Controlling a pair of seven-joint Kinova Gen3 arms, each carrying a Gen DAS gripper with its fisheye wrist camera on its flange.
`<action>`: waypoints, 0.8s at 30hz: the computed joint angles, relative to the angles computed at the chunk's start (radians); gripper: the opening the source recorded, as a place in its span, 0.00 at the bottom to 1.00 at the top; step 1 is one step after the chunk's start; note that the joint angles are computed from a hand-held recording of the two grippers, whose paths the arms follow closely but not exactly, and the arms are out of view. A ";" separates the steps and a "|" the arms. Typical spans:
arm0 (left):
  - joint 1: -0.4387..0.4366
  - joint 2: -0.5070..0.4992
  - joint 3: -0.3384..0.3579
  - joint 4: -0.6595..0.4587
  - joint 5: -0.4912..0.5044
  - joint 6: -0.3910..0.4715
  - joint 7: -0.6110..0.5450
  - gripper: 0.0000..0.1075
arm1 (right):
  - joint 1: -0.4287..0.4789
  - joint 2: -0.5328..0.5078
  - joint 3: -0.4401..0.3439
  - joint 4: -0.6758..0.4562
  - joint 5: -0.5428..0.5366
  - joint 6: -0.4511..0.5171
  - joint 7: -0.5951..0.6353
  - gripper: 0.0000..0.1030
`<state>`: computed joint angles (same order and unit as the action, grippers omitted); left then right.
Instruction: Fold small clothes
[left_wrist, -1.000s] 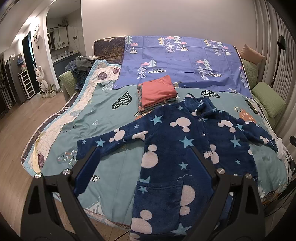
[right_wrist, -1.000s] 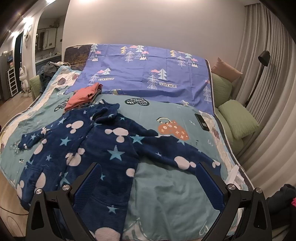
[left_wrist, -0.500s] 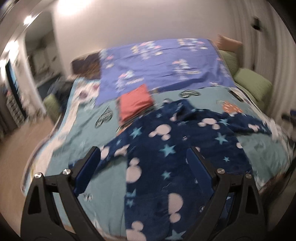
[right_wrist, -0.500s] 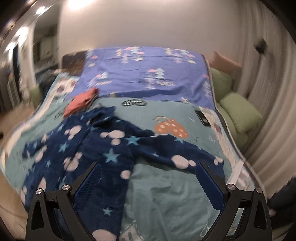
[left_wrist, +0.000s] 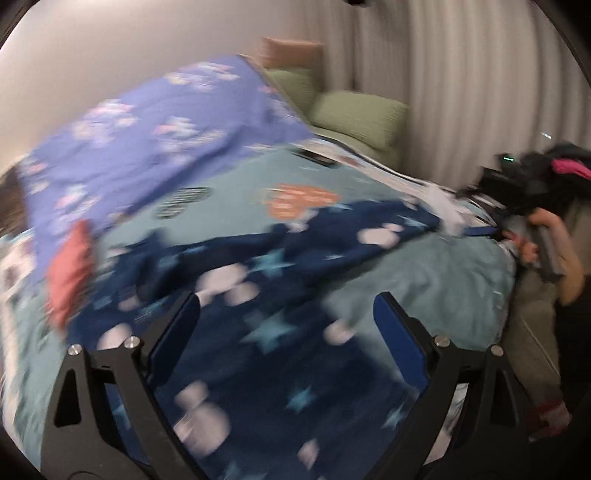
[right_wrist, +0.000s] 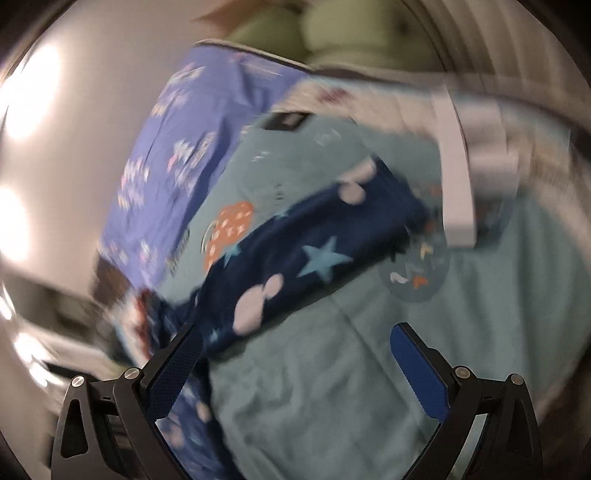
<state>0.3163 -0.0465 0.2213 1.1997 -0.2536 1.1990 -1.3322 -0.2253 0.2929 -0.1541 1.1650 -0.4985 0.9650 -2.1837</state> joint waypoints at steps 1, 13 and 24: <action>-0.006 0.039 -0.005 -0.020 0.041 -0.011 -0.041 0.88 | 0.046 0.014 -0.036 0.034 -0.041 -0.041 -0.003 1.00; 0.023 0.416 -0.030 -0.280 0.158 0.092 -0.375 0.88 | 0.103 0.110 -0.041 0.080 -0.187 -0.171 0.033 1.00; 0.094 0.419 -0.120 -0.223 0.157 0.022 -0.281 0.70 | 0.051 0.175 0.012 -0.029 -0.070 -0.142 -0.110 0.59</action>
<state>0.4107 0.3728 0.1014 0.9768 -0.0971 1.2210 -1.6134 -0.1747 0.4679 -0.1417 1.1362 -0.5681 0.8226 -2.2935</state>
